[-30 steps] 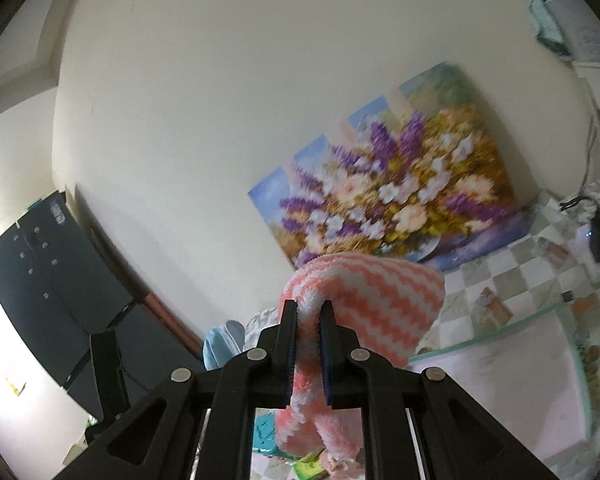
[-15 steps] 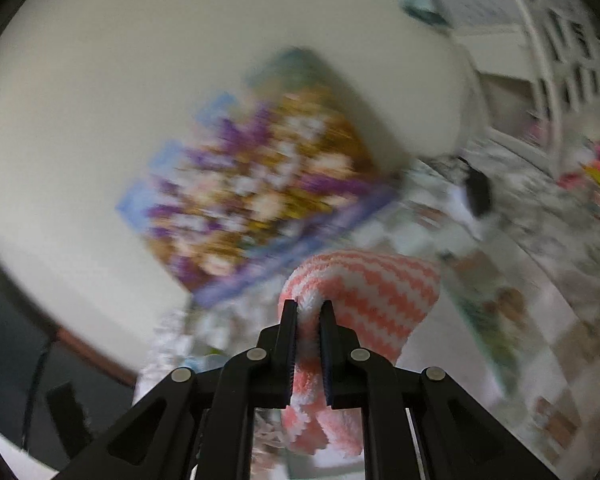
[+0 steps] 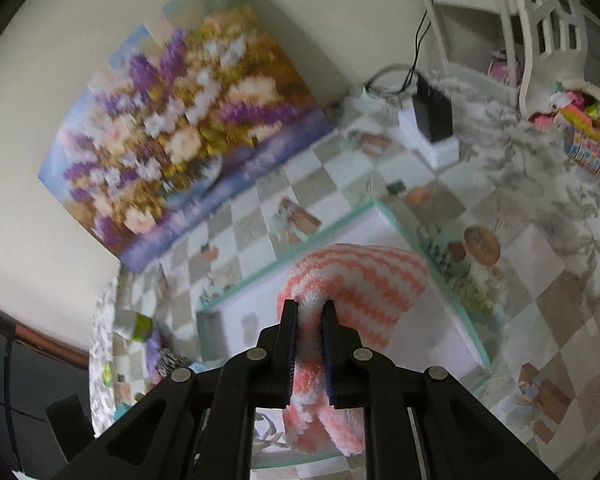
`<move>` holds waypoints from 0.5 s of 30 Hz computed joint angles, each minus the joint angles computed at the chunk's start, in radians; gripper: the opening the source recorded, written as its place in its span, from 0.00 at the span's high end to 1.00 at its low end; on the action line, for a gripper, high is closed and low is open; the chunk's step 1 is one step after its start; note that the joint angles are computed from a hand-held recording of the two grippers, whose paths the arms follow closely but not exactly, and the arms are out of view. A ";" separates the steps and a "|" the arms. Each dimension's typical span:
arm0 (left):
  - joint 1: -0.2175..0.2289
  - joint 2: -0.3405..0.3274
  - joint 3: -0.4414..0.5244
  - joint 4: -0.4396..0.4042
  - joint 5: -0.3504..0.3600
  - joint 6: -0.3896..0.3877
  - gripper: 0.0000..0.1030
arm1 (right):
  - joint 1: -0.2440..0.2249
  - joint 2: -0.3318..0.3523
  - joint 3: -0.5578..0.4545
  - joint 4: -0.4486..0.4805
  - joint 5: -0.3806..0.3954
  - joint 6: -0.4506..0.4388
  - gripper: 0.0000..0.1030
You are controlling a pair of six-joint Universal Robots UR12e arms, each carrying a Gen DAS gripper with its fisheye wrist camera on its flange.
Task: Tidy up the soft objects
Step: 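Carry the blue mask and pink towel into the tray and release both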
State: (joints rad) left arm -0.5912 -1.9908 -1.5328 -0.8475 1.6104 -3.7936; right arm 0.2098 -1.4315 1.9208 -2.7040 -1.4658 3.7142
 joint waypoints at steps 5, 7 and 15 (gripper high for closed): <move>0.001 -0.021 0.013 -0.043 -0.025 -0.005 0.90 | 0.008 0.044 -0.037 0.148 -0.004 -0.040 0.86; 0.001 -0.028 0.019 -0.063 -0.034 -0.009 0.88 | 0.009 0.055 -0.046 0.185 -0.009 -0.048 0.86; 0.001 -0.036 0.029 -0.081 -0.036 -0.013 0.62 | 0.012 0.067 -0.064 0.274 -0.040 -0.035 0.59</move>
